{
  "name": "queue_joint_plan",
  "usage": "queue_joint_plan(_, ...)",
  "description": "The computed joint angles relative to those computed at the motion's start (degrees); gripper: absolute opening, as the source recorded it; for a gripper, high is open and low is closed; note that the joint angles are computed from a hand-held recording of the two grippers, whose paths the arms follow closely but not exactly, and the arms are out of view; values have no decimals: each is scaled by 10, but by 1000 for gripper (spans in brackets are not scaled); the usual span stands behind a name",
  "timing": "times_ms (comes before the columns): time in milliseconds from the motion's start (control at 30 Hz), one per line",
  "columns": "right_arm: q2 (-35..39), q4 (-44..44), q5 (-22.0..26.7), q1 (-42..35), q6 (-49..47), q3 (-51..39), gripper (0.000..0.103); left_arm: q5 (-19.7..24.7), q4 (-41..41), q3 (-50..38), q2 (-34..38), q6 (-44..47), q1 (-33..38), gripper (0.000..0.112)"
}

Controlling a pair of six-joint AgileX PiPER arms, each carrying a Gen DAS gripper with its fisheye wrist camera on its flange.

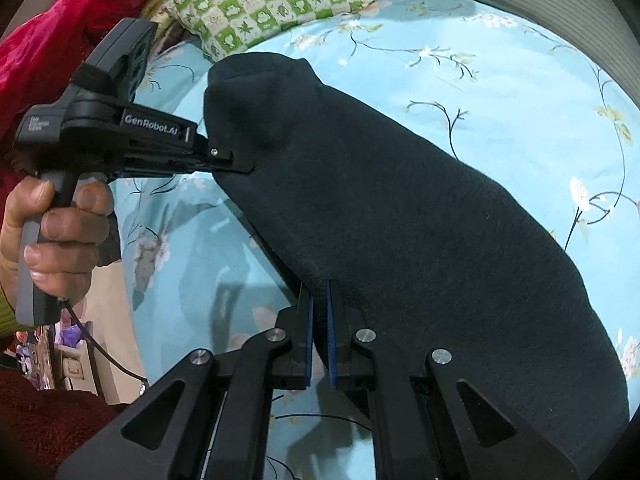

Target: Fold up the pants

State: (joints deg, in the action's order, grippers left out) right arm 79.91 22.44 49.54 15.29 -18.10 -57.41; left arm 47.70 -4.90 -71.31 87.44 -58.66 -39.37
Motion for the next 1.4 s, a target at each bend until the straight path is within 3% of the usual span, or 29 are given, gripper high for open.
queue_joint_plan(167, 13, -15, -4, 6, 21, -10, 10, -5, 13, -3, 4, 11, 3, 7)
queue_joint_plan(300, 22, -20, 3, 8, 39, -18, 12, 12, 23, -7, 2, 19, 8, 17)
queue_joint_plan(367, 22, -10, 9, 1, 36, -21, 20, 23, 31, -5, -8, 19, 10, 20)
queue_joint_plan(400, 19, -2, 14, -3, 33, -21, 30, 26, 33, -2, -14, 20, 11, 22)
queue_joint_plan(433, 11, 10, 16, -8, 25, -17, 39, 35, 35, 0, -23, 22, 14, 25)
queue_joint_plan(500, -2, 31, 20, -20, 12, -15, 45, 51, 44, 0, -34, 17, 16, 40)
queue_joint_plan(633, -17, 53, 41, -47, -5, -31, 45, 72, 50, 10, -62, 13, 24, 51)
queue_joint_plan(733, -16, 54, 53, -78, -8, -54, 46, 86, 25, 17, -70, 26, 43, 69)
queue_joint_plan(1033, 73, 80, 60, -196, -14, -143, 49, 112, -44, -8, -26, 71, 108, 79)
queue_joint_plan(1167, 130, 71, 64, -202, -14, -185, 49, 121, -42, -21, 1, 78, 119, 79)
queue_joint_plan(1400, 243, 27, 111, -171, -25, -253, 49, 91, -14, -9, 11, 101, 117, 74)
